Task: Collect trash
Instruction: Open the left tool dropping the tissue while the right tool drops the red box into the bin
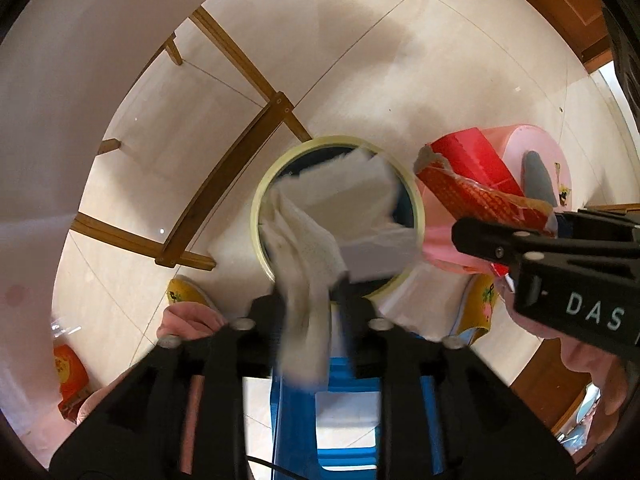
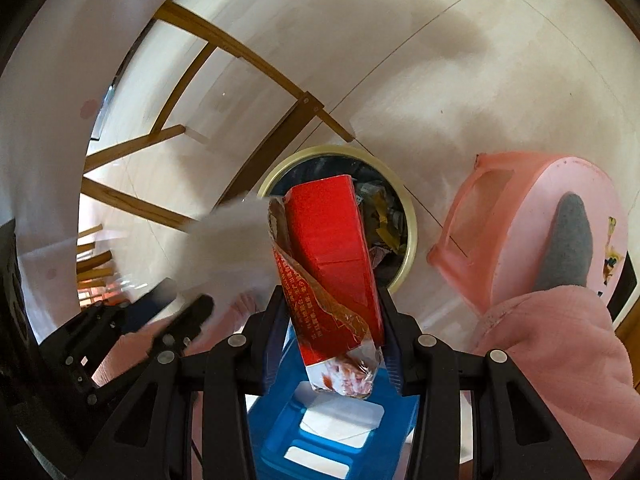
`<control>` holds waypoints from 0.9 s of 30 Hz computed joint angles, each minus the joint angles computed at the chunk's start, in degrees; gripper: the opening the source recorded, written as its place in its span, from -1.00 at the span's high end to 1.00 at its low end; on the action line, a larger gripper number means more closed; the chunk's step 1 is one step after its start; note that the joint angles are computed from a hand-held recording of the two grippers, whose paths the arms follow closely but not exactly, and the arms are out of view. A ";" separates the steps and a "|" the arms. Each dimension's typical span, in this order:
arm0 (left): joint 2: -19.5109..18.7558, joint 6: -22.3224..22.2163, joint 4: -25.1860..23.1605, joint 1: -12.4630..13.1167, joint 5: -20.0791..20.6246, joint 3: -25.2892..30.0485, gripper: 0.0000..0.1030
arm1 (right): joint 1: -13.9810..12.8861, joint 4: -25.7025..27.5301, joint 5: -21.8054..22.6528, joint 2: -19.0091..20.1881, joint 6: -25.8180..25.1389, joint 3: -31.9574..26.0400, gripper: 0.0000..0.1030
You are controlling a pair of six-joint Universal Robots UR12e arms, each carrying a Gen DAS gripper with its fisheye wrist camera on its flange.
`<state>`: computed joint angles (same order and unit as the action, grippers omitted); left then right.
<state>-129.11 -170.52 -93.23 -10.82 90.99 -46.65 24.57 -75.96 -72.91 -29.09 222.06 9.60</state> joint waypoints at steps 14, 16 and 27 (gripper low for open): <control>1.11 -2.74 1.66 0.84 -0.14 -1.39 -0.07 | 0.31 -0.19 0.46 1.39 -1.25 -2.38 0.16; 1.56 -3.65 1.97 1.00 -0.16 -1.74 -0.07 | 0.34 -1.16 0.97 1.11 -1.35 -1.54 0.12; 2.93 -6.72 1.38 1.94 -1.56 -1.33 -0.07 | 0.54 -4.36 2.07 1.26 -0.62 -2.03 -0.20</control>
